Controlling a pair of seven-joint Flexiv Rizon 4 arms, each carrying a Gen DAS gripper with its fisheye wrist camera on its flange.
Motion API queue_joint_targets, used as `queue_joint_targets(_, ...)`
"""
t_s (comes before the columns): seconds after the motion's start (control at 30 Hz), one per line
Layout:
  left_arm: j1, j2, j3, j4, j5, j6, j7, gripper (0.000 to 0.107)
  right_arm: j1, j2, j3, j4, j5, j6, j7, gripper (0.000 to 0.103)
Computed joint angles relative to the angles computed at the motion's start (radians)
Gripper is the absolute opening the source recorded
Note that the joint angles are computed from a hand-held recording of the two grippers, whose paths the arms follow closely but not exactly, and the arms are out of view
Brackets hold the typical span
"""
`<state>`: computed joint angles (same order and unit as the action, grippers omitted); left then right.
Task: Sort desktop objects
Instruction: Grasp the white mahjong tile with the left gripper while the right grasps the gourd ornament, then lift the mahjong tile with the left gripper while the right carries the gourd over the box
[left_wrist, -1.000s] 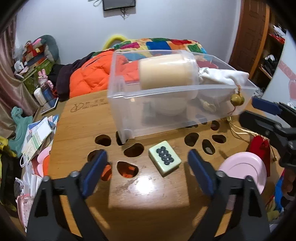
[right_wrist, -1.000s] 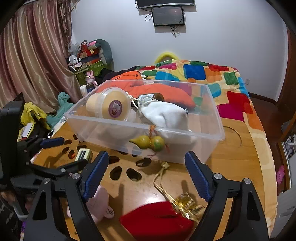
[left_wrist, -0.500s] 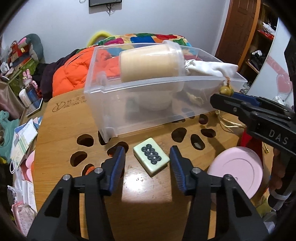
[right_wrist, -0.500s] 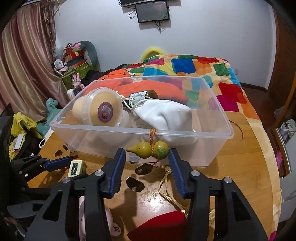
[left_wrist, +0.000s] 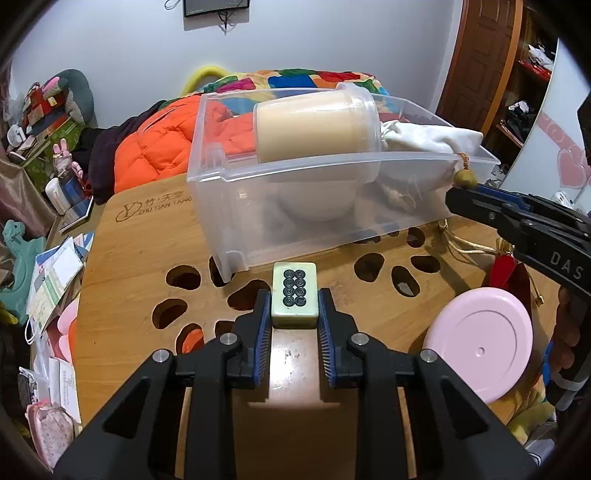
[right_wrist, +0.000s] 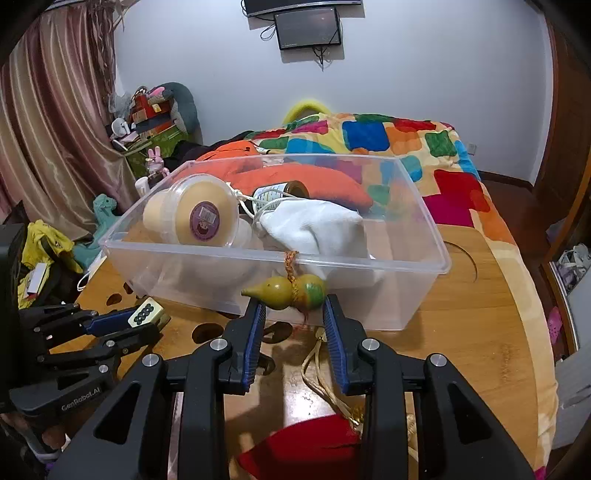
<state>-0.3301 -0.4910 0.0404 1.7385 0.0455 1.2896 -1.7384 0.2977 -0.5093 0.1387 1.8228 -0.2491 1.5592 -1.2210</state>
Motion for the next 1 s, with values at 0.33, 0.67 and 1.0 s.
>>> queue_joint_targets(0.33,0.000,0.009,0.000,0.015,0.001,0.007,-0.008,0.024,-0.012,0.002,0.026,-0.001,0.016,0.002,-0.031,0.030)
queue_joint_targets(0.67,-0.008,0.023,0.016,0.027,0.022,0.026,-0.033,0.024,-0.042,-0.018,0.077,-0.038,0.043,0.002,-0.062,0.035)
queue_joint_targets(1.0,0.005,0.050,0.010,0.056,0.008,0.071,-0.048,0.024,-0.077,-0.010,0.126,-0.024,0.050,0.020,-0.109,0.018)
